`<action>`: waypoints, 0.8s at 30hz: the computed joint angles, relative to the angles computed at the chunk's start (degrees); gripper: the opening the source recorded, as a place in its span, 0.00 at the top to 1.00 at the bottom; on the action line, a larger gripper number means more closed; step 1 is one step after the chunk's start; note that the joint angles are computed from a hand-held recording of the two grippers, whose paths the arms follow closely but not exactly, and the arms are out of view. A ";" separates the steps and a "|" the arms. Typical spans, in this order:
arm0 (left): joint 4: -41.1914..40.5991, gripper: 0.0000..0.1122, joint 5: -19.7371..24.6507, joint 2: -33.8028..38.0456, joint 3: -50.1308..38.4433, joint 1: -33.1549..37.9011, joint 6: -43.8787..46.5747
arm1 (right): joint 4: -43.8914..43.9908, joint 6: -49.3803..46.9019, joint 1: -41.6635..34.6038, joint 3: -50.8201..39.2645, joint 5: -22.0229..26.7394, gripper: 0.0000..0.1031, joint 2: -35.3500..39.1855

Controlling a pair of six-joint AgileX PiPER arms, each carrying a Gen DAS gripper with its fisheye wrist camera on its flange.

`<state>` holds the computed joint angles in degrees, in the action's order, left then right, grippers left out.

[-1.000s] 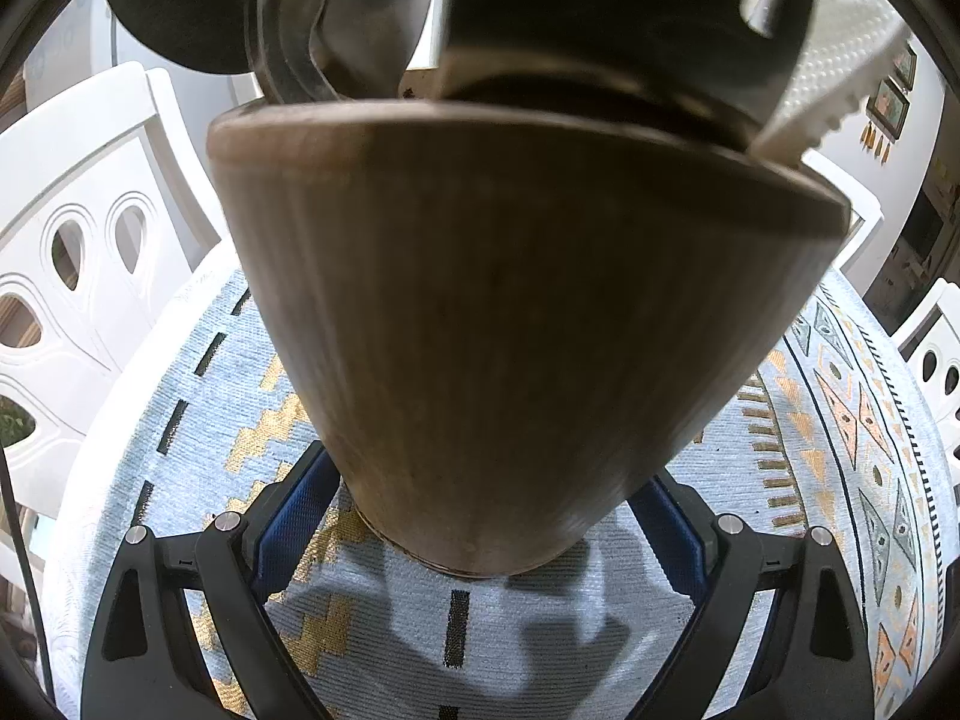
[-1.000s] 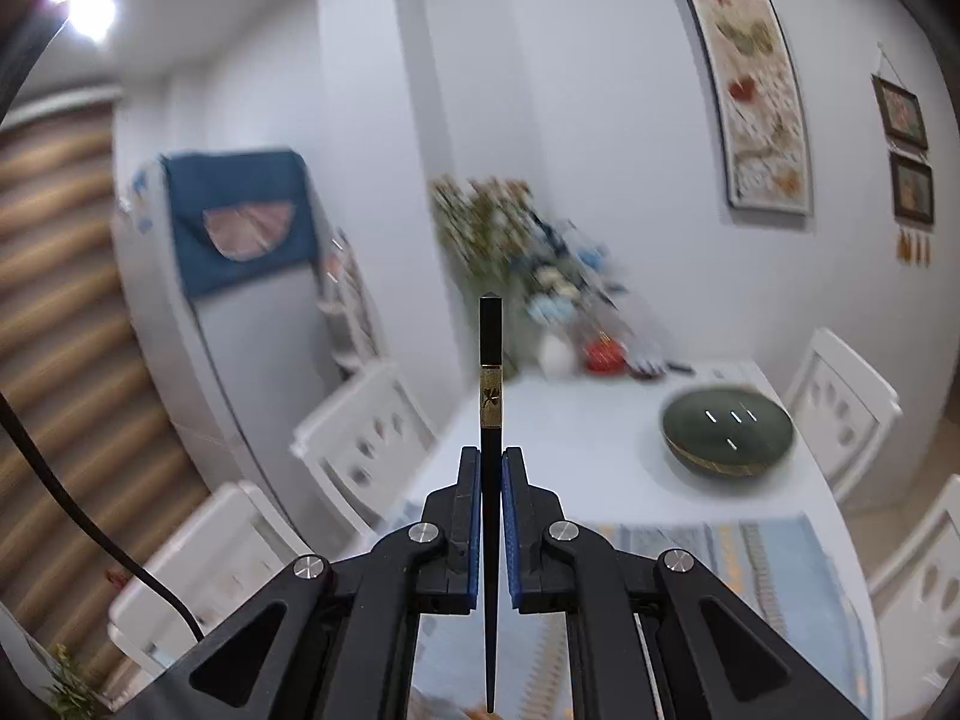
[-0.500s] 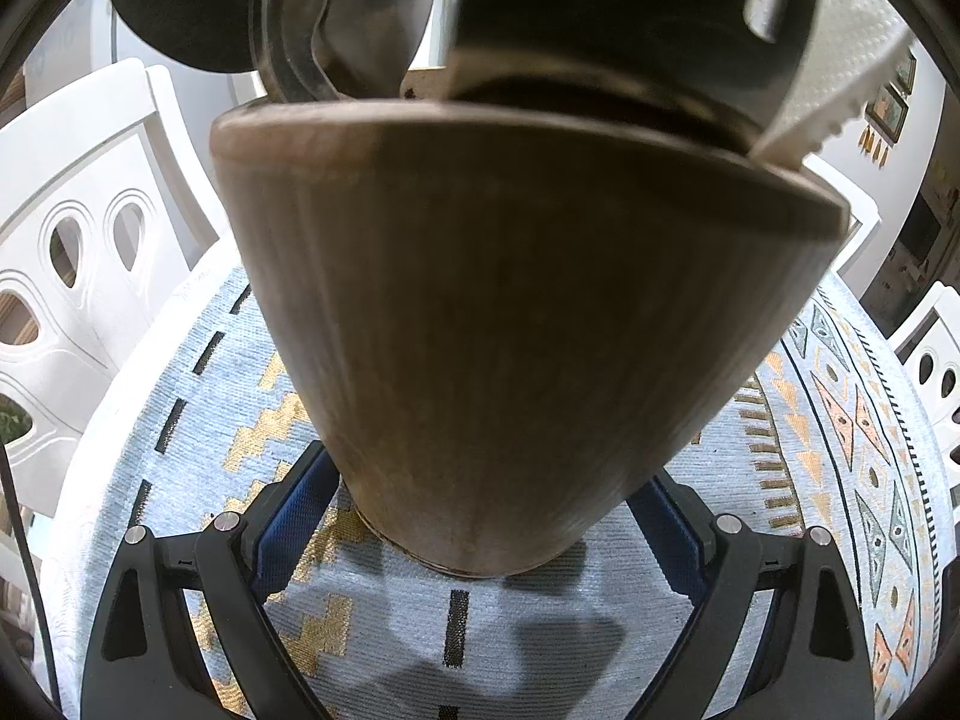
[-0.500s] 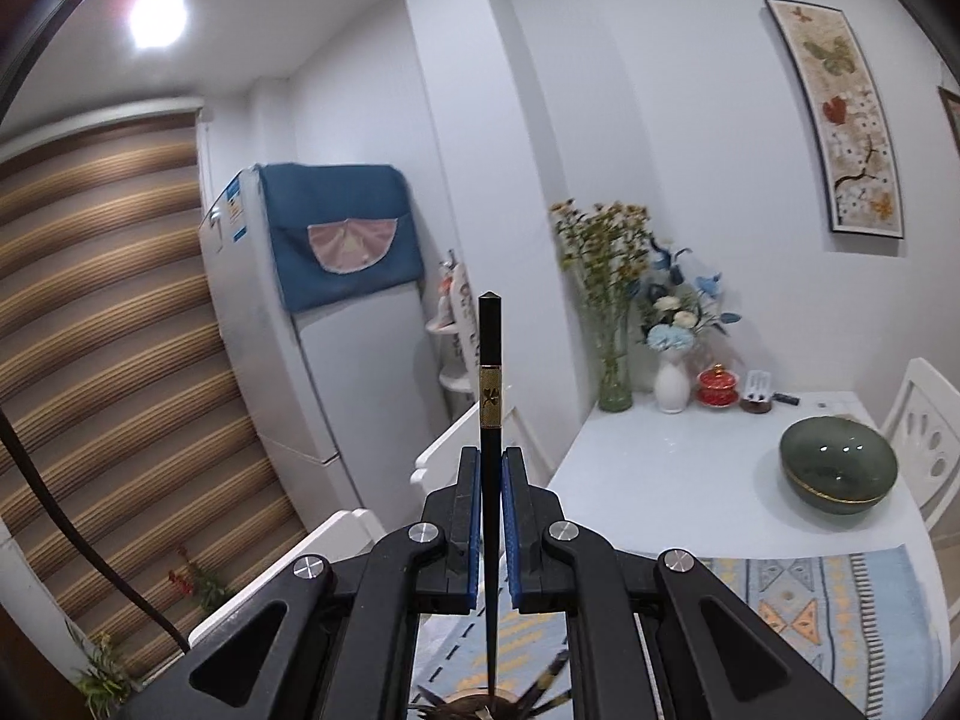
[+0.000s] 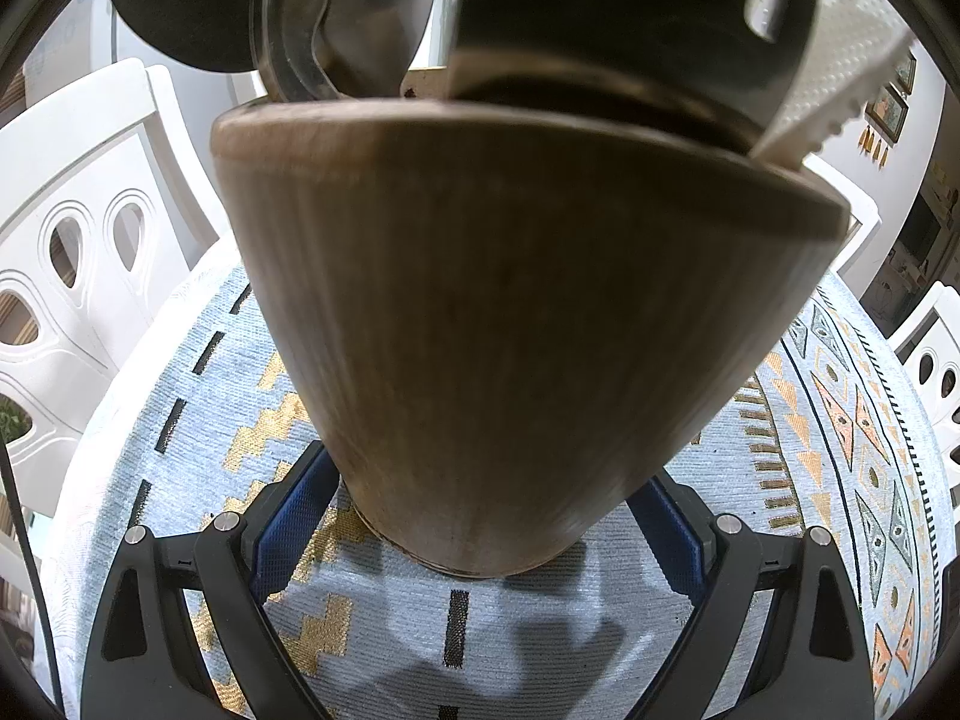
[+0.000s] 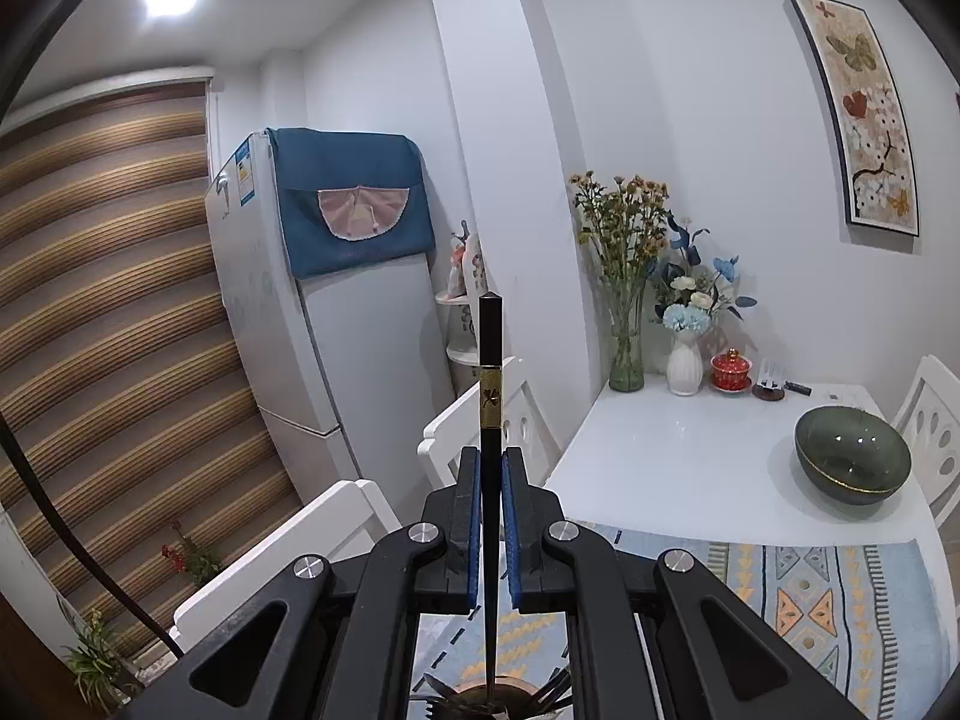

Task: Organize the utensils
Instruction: 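Lift the chopstick with the right gripper and carry it over the cup, then open the right gripper to drop the chopstick into the cup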

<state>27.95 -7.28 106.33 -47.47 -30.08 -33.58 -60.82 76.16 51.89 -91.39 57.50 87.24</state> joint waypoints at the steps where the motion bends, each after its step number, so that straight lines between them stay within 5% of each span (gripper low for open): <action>1: 0.11 0.16 -0.01 0.00 0.00 0.02 -0.09 | -0.43 0.92 0.11 0.50 -0.06 0.94 -0.01; 11: 0.62 0.16 -0.04 0.02 -0.02 0.11 -0.57 | 1.01 4.36 -0.24 4.19 -1.75 0.93 -1.92; 16: 1.79 0.16 -0.04 0.11 -0.10 0.24 -1.66 | 1.63 4.74 -0.26 5.84 -1.96 0.68 -5.21; 24: -0.08 0.16 -0.06 -0.24 0.27 -0.05 -0.01 | -4.51 8.62 4.93 8.03 7.42 0.67 -11.67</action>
<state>27.86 -7.34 106.10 -47.20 -30.13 -33.59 -65.32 84.78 56.82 -83.37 64.92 75.57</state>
